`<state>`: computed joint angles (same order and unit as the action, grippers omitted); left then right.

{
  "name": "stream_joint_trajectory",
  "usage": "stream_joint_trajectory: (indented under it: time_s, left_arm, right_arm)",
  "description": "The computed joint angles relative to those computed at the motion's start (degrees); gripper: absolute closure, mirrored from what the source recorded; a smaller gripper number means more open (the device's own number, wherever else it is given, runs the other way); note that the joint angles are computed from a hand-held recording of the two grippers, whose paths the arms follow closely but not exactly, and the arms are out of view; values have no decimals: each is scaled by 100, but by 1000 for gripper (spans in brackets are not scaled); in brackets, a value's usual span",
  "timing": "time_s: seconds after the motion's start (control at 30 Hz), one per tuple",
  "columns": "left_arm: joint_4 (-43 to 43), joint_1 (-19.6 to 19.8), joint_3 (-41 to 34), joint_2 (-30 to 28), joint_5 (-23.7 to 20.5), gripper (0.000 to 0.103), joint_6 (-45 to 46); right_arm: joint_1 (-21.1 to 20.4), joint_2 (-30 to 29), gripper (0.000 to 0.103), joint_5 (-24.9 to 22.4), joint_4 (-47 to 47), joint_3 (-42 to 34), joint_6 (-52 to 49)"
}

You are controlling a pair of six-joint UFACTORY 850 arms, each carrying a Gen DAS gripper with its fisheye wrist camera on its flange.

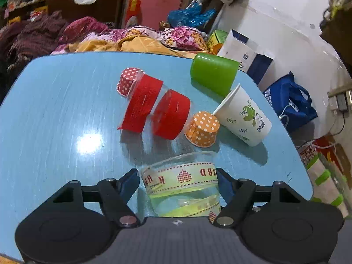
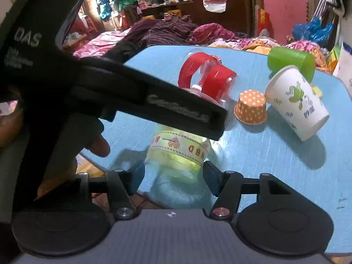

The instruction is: Flip cup upright

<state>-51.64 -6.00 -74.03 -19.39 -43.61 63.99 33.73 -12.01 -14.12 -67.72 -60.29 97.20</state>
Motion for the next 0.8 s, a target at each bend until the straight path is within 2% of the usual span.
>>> stream_joint_trajectory:
  time_s: [0.07,0.2,0.27,0.33,0.37,0.43,0.5,0.57,0.7,0.8]
  left_arm:
    - [-42,-24,92,78,201,26,203]
    - [-294,33,158,131,189,27,548]
    - [-703,119,288,218,100,27,1094]
    - [-1504,222,580,375,135,27,1969]
    - [-2058,279,781,484,160,26,2569]
    - [-3218,367,1197,658,259,26,3768]
    - [-4003,458,1448,690,134,26,4525]
    - [-4529,581,1590,654,-274,26,5068]
    - [-5544,622,1891,745,-574,26,6091]
    - [-6004,621,2032,807,-746,26,6651]
  right_arm:
    - [-69,160,40,163,-374,213,431]
    - [-163,645,36,226,-2465,821,2773]
    - [-211,913,34,222,-3551,1120,3972]
    - [-116,1117,21,-188,-4332,1390,4889]
    - [-23,1188,16,-548,-4362,1503,4998]
    - [164,1259,1,-1255,-4445,1680,5232]
    - [214,1284,1,-1643,-4691,1806,5710]
    - [241,1253,1,-1882,-4811,1862,6057]
    - [388,1012,1,-2479,-4478,1760,5761]
    - [420,984,1,-2727,-4859,1821,6130]
